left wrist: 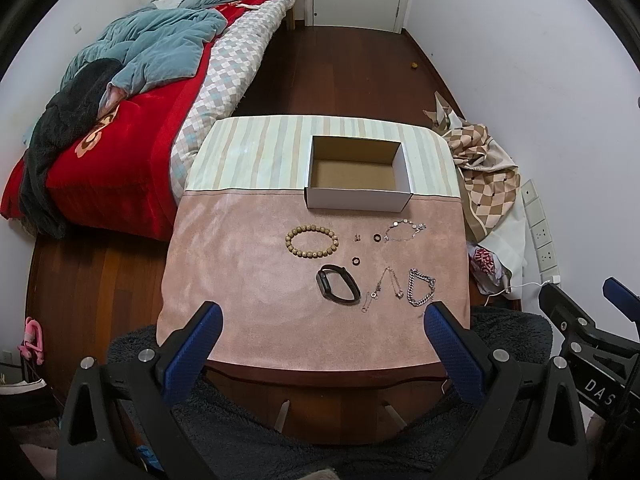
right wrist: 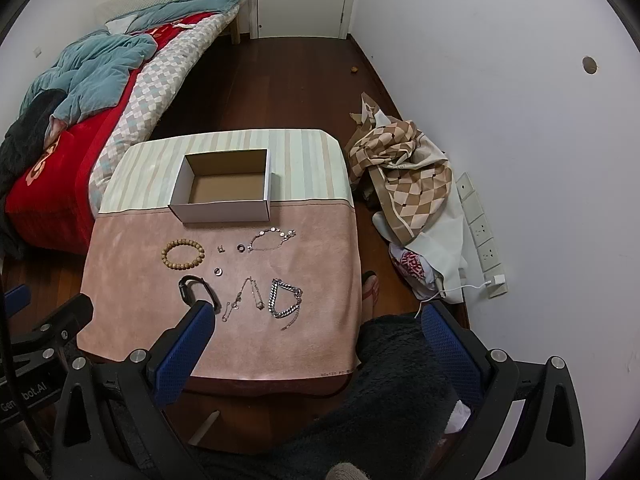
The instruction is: Organize jewelry
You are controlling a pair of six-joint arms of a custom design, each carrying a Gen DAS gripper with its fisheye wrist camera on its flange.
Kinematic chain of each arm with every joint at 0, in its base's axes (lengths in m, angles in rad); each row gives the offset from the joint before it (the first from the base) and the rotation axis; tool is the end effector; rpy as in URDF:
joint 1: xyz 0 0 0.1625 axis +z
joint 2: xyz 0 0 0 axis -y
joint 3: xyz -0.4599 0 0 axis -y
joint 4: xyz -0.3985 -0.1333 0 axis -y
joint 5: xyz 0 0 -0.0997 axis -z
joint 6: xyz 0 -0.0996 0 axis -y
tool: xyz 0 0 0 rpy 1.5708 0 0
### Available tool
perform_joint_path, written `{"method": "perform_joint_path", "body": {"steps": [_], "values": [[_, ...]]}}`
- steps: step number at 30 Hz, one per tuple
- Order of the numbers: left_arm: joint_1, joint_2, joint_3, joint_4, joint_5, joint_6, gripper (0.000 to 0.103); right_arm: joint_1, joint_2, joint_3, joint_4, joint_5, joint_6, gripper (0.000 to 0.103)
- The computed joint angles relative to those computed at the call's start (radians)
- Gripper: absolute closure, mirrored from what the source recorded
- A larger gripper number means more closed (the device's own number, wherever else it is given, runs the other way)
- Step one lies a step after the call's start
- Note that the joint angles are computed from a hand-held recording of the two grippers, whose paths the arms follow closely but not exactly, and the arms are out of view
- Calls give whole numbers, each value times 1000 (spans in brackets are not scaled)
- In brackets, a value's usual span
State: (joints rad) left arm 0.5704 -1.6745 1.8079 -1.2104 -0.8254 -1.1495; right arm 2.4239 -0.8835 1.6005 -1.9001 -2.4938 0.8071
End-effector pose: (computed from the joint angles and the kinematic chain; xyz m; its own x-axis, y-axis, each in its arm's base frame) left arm -0.2286 -0.3853 0.4552 -0.7279 -0.1100 -0.6768 0.1879 0.9173 -0.3512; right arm 0.5339 -0.3946 0.1628 -0.6211 -0.0117 0.7836 -0.3597 0.8926 -0.2718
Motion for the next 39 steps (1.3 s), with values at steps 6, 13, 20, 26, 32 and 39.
{"method": "perform_joint_path", "body": {"steps": [6,13,20,26,32,39], "values": [[1,0,-1,-1,1,2,0,1,-1,-2,4,-3,2,0],[-8,7,-11,14,8,-8,0,3,-10,-4,8,-7,2,0],[-16,10,-16,21,11,-16,0,5,-10,2,-4,-10,-7,0],[-17,8,-15,20,13,-14,0,9,-11,3,-4,-15,-7,0],[-24,4,-12,21,15,-17,0,14,-13,3,1,-22,2,0],[-24,7,-13,20,15,-18,0,16,-16,3,3,-23,0,0]]}}
